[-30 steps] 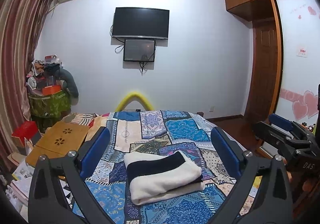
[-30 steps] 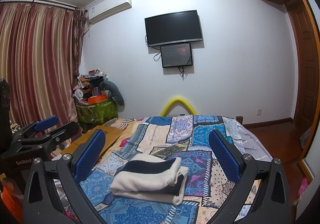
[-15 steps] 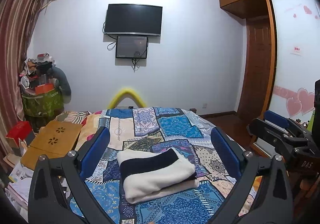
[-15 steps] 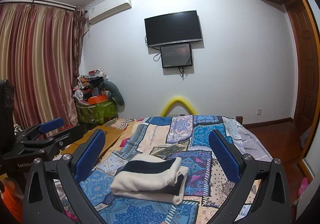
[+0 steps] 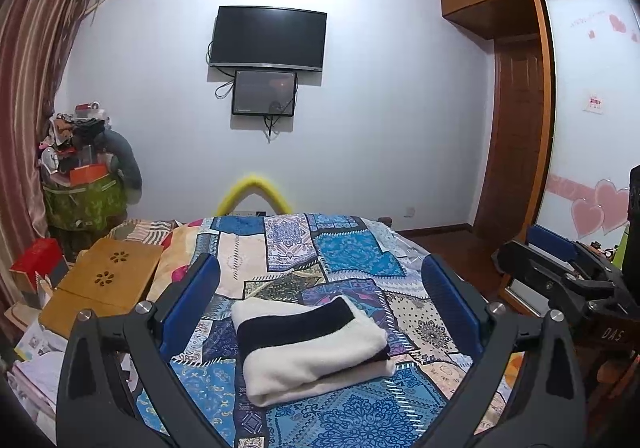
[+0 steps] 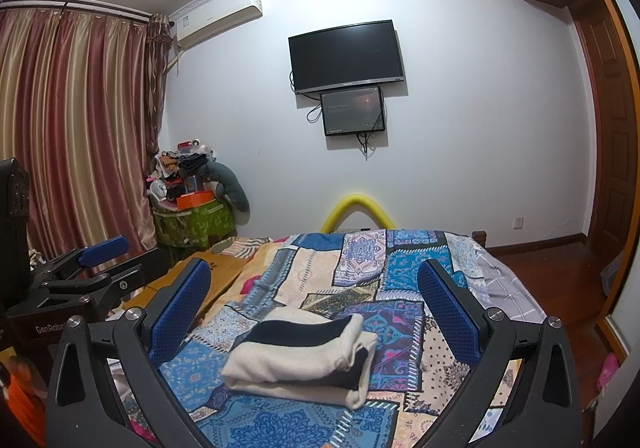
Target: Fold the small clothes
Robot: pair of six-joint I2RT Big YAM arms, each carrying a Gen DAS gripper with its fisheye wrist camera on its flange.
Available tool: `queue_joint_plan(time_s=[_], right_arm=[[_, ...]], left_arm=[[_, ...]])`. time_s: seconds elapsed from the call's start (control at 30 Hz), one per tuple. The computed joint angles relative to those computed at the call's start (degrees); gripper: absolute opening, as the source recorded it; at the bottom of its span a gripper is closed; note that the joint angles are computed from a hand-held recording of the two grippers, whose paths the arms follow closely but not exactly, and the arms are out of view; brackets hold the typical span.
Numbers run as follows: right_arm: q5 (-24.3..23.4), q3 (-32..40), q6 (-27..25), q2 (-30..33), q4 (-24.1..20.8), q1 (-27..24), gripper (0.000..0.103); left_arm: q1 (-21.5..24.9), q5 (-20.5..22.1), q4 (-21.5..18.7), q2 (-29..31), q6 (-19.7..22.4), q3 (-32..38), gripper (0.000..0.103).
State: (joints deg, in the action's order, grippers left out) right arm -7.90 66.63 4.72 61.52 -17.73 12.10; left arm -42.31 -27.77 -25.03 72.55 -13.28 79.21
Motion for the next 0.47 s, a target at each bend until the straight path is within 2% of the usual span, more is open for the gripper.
queue_joint_plan(time_s=[0.47], right_arm=[[0.15, -0.42, 0.42, -0.45, -0.26, 0.11, 0.103]], left_arm=[[0.04, 1.41, -1.07, 0.79, -0.13, 0.73, 0.102]])
